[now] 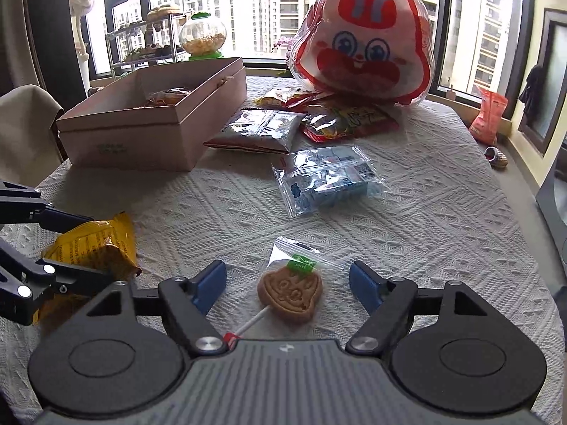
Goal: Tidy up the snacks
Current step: 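Grasp the clear lollipop packet with the right gripper while the left gripper holds the yellow packet, then carry the yellow packet and lollipop packet into the pink box and release both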
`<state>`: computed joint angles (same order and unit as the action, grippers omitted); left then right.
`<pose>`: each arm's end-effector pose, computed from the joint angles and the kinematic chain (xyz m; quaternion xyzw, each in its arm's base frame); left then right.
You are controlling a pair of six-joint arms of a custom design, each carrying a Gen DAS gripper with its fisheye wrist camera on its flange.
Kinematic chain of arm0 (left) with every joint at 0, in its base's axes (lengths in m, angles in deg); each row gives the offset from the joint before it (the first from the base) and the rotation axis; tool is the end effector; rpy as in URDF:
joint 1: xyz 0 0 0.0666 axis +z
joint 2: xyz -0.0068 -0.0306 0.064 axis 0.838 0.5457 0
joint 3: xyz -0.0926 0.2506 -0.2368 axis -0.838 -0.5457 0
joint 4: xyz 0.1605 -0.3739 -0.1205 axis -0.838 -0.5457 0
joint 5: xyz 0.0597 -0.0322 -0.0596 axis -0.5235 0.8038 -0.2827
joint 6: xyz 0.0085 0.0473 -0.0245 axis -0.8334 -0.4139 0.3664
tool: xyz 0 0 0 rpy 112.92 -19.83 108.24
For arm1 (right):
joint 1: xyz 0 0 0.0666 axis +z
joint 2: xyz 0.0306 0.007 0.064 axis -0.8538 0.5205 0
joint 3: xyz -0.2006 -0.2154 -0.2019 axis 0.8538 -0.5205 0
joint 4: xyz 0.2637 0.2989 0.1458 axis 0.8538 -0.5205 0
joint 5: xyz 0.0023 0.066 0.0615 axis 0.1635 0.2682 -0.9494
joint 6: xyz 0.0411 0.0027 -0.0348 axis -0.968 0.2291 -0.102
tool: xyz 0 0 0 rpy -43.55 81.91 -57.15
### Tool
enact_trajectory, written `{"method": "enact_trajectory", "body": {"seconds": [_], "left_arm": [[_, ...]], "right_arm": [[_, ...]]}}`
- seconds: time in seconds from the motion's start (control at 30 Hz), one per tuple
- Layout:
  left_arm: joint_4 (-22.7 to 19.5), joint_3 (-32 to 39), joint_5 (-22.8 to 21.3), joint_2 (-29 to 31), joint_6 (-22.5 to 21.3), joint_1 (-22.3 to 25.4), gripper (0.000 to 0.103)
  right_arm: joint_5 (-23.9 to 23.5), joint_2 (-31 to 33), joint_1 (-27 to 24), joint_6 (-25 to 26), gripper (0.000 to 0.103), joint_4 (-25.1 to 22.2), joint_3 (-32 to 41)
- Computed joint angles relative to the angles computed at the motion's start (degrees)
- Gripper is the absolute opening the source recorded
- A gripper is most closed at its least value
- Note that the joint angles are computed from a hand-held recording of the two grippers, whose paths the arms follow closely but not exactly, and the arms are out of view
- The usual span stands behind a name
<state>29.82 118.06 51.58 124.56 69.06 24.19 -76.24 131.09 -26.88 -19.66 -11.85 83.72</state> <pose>0.3655 -0.2237 0.2310 -0.0249 0.9322 -0.0636 0.3554 0.4364 0.2733 0.2188 -0.2917 0.8608 0.1419 0.3921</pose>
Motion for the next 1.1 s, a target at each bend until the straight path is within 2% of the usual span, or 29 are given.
{"method": "enact_trajectory", "body": {"seconds": [0.07, 0.17, 0.2, 0.23, 0.27, 0.3, 0.37, 0.43, 0.47, 0.5, 0.57, 0.73, 0.87, 0.97, 1.03, 1.1], "left_arm": [[0.8, -0.5, 0.0, -0.3, 0.5, 0.0, 0.076], [-0.7, 0.2, -1.4, 0.0, 1.3, -1.0, 0.076], [-1.0, 0.4, -1.8, 0.2, 1.5, -1.4, 0.076], [-0.9, 0.4, -2.5, 0.3, 2.4, -1.7, 0.076], [-0.6, 0.3, -3.5, 0.4, 3.7, -2.1, 0.076], [-0.3, 0.3, -4.5, 0.6, 5.1, -2.5, 0.075], [-0.7, 0.6, -5.6, 0.8, 6.8, -2.7, 0.073], [-0.5, 0.3, -4.5, 0.0, 8.1, -2.6, 0.07], [1.0, -0.6, -3.9, -1.1, 8.0, -2.7, 0.055], [1.6, -1.1, -4.7, -2.0, 7.9, -3.2, 0.047], [1.3, -1.3, -7.0, -3.5, 7.4, -4.3, 0.047], [4.0, -3.1, -11.7, -8.4, 6.7, -5.8, 0.046], [5.5, -2.9, -17.1, -12.6, 2.4, -5.4, 0.046], [9.4, -1.9, -22.8, -15.2, -3.0, -2.9, 0.046], [13.8, -1.6, -23.0, -15.6, -5.3, 0.2, 0.047], [18.0, -1.4, -20.8, -14.5, -4.2, 3.9, 0.047]], "right_arm": [[0.1, -0.3, 0.0, -0.2, 0.078, 0.7, -0.6], [0.7, -0.5, 0.2, -0.8, 0.078, 0.7, -0.7], [1.2, -0.7, 0.4, -1.0, 0.075, 0.9, -0.9], [1.5, -1.2, 0.6, -1.1, 0.068, 1.5, -1.5], [1.3, -1.7, 0.7, -0.8, 0.052, 1.8, -1.9], [1.0, -2.1, 0.8, -0.3, 0.042, 1.6, -2.1], [-0.3, -2.5, 0.8, 0.2, 0.041, 0.6, -2.1], [-0.7, -3.2, 0.8, 0.6, 0.04, 0.1, -2.3], [-0.8, -3.7, 0.7, 0.8, 0.04, 0.1, -2.6], [-1.1, -4.4, 0.6, 0.9, 0.04, 0.2, -2.9], [-2.4, -6.1, -0.1, 0.6, 0.04, 0.6, -3.6], [-4.8, -10.4, -1.7, -0.7, 0.04, 3.2, -4.9], [-5.7, -12.1, -2.0, -0.4, 0.04, 4.3, -4.6], [-5.7, -12.0, -1.9, 0.7, 0.04, 4.8, -3.1], [-5.4, -11.5, -1.7, 1.0, 0.04, 5.2, -2.1], [-5.6, -10.8, -1.6, 0.7, 0.04, 5.4, -0.9]]}}
